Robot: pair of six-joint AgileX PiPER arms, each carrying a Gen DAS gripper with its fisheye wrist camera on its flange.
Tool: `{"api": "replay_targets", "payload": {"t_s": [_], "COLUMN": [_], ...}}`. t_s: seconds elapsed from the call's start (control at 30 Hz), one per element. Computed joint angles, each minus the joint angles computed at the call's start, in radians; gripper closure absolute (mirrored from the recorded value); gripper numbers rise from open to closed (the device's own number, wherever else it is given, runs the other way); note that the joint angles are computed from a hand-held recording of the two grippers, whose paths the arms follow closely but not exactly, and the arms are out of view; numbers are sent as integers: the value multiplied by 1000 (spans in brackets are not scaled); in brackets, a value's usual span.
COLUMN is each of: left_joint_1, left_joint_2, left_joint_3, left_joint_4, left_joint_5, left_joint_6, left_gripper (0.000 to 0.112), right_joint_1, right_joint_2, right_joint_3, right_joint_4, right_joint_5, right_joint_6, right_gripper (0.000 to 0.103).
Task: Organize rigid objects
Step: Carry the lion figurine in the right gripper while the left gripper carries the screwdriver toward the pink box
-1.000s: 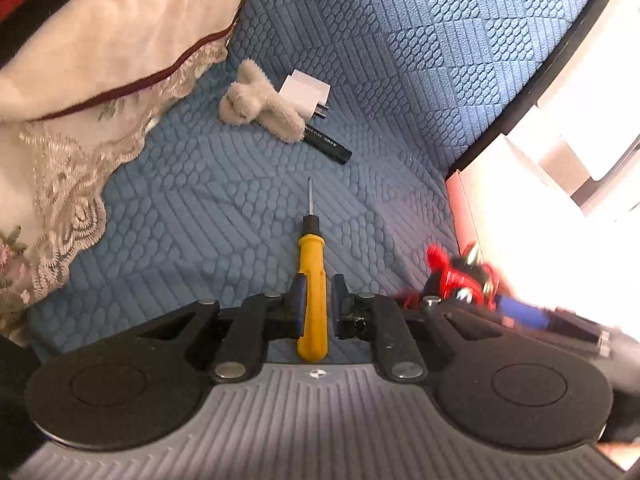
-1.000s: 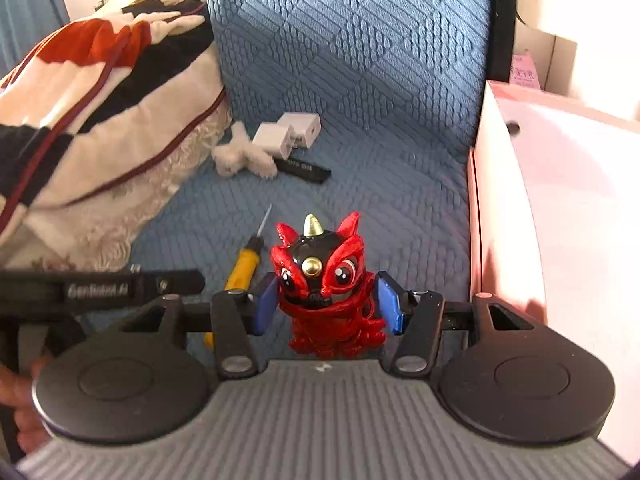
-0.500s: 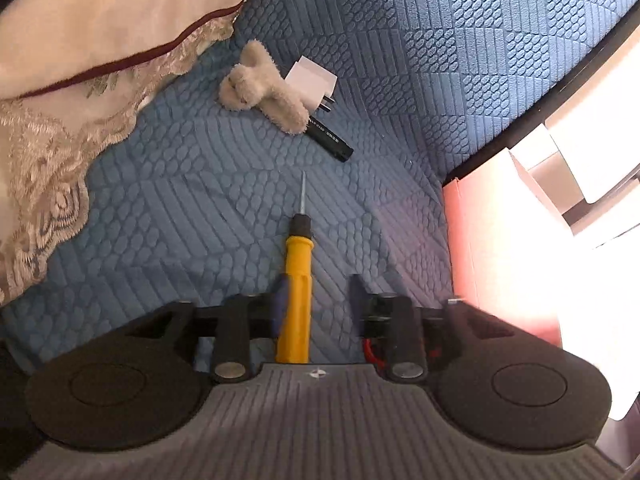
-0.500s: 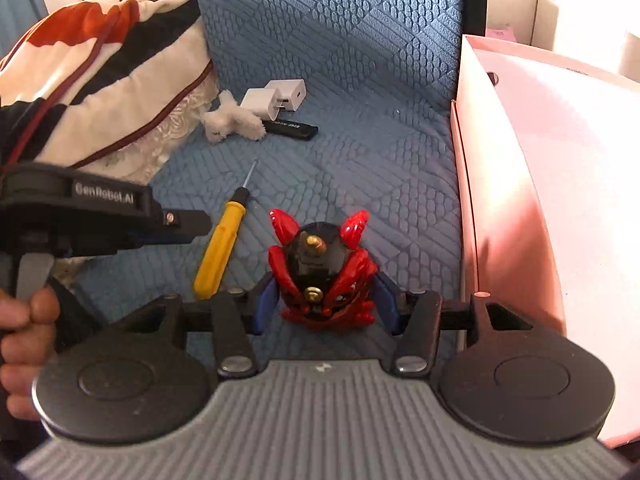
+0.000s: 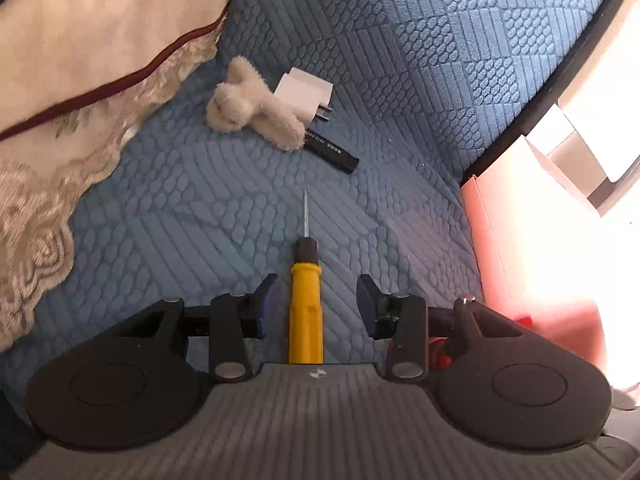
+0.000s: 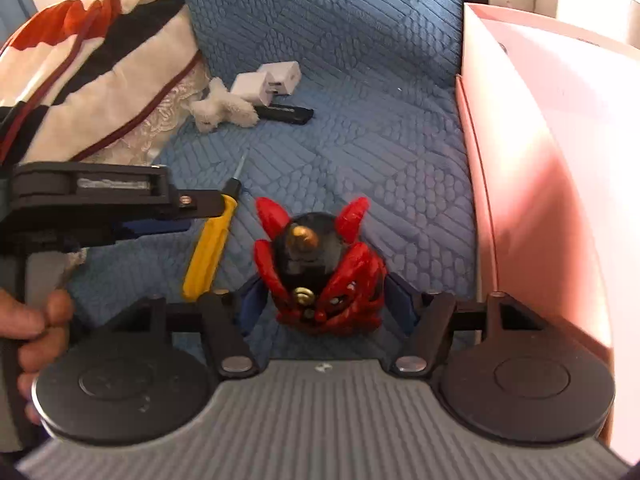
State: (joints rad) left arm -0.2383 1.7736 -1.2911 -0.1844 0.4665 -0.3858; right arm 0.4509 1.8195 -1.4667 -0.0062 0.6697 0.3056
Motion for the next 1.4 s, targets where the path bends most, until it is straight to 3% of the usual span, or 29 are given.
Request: {"api": "replay_targets", "payload": {"t_s": [0.1, 0.3, 0.37, 0.4, 0.63, 0.93, 1.4], "left_joint_1": [-26, -90, -102, -106, -95, -77, -84], "left_joint_2": [19, 55, 63, 68, 53, -42, -174], "left_joint_3": [-10, -15, -20, -26, -9, 37, -28], "left_joint_4": [51, 302, 375, 413, 414, 308, 275], "left_joint_5": [-9, -32, -29, -21, -35, -53, 35], "left_joint_6": [-14, -216, -281, -317, -353, -313, -291], "left_gripper": [65, 67, 78, 92, 93, 93, 93], "right_joint_1": [13, 13, 14, 12, 6, -18, -71], "right_joint_2": [-6, -2, -1, -2, -5, -41, -128], "right_joint_3": [8, 9, 14, 19, 35, 38, -1], "right_joint_4": [-49, -78, -84, -84, -77, -52, 60], "right_joint_5": [-20, -31, -37, -43, -71, -68, -63], "right_joint_6": [19, 26, 26, 27, 26, 24, -124], "right_gripper": [43, 43, 43, 43, 43, 46, 46]}}
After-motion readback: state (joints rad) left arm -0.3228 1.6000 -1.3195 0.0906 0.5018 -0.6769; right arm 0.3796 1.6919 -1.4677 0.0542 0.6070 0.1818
